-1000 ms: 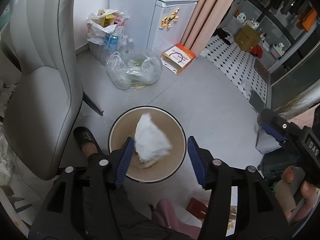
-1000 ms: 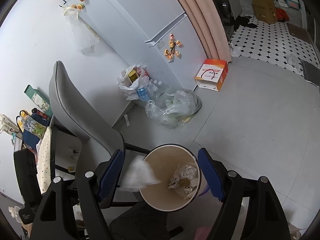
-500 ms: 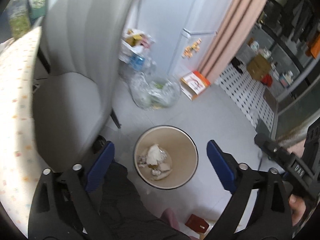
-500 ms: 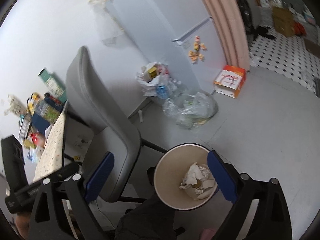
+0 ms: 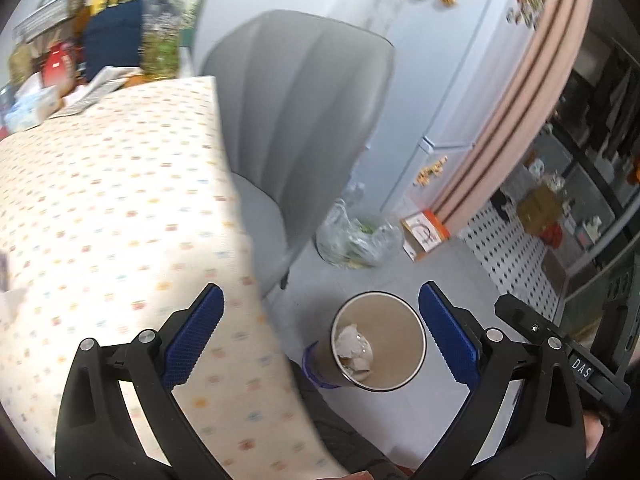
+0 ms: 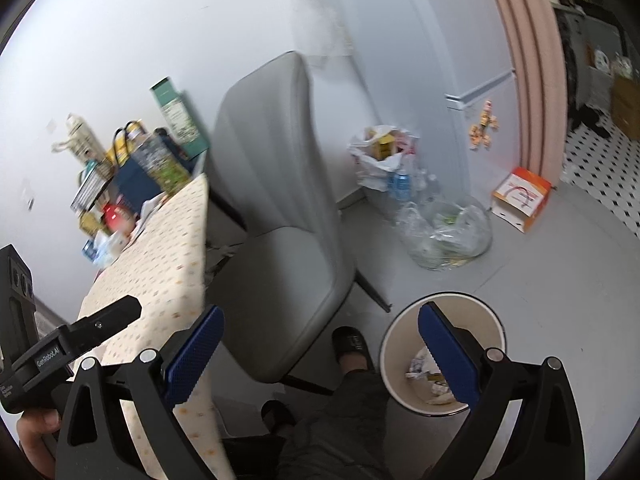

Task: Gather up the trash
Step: 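Move both open tools back over the table toward the blue tissue packet, then grasp the white tissue with the right tool beside the blue packet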

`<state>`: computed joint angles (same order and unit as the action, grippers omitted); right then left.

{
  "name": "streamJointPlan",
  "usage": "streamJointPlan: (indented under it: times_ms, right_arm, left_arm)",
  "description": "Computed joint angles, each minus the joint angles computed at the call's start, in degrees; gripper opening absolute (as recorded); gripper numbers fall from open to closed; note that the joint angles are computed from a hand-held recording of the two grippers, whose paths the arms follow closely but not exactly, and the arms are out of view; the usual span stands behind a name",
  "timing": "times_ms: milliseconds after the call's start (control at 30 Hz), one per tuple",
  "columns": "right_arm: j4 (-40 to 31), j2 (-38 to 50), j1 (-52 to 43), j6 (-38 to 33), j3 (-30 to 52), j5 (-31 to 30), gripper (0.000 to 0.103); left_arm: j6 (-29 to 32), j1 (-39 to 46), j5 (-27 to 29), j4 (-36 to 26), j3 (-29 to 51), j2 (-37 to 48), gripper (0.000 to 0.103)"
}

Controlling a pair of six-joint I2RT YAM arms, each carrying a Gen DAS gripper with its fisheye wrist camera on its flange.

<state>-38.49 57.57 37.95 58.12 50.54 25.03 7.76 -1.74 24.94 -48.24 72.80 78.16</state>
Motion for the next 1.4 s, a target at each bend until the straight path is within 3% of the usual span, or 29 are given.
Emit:
streamJointPlan:
  times_ms: [200, 533, 1067, 1300, 1400]
  right_arm:
    - [-2.61, 8.86, 9.05, 1.91, 9.66, 5.18, 0.095]
    - [-3.46, 24.72, 15.98, -1.03, 25.91, 6.32, 0.095]
    - [-3.41, 45.61, 17.10, -9.38, 49.69, 0.64, 0.095]
    - [-8.12, 58.06, 17.29, -15.71, 67.14, -2.82, 0.095]
    - [-12.44, 65.54, 17.56, -18.66, 78.36, -4.52, 0.093]
  left_arm:
    - [6.09, 12.35, 6.93, -3.79, 1.28, -0.85, 0.097]
    - [14.89, 31.60, 16.18, -10.65, 6.58, 3.81, 0.097]
    - [19.23, 48.89, 20.11, -12.67, 16.00, 16.96, 0.097]
    - [18.20, 52.89, 19.66, -12.41, 20.26, 22.26, 0.097]
    - [18.12, 54.44, 19.60, -12.50, 22.39, 24.34, 0.097]
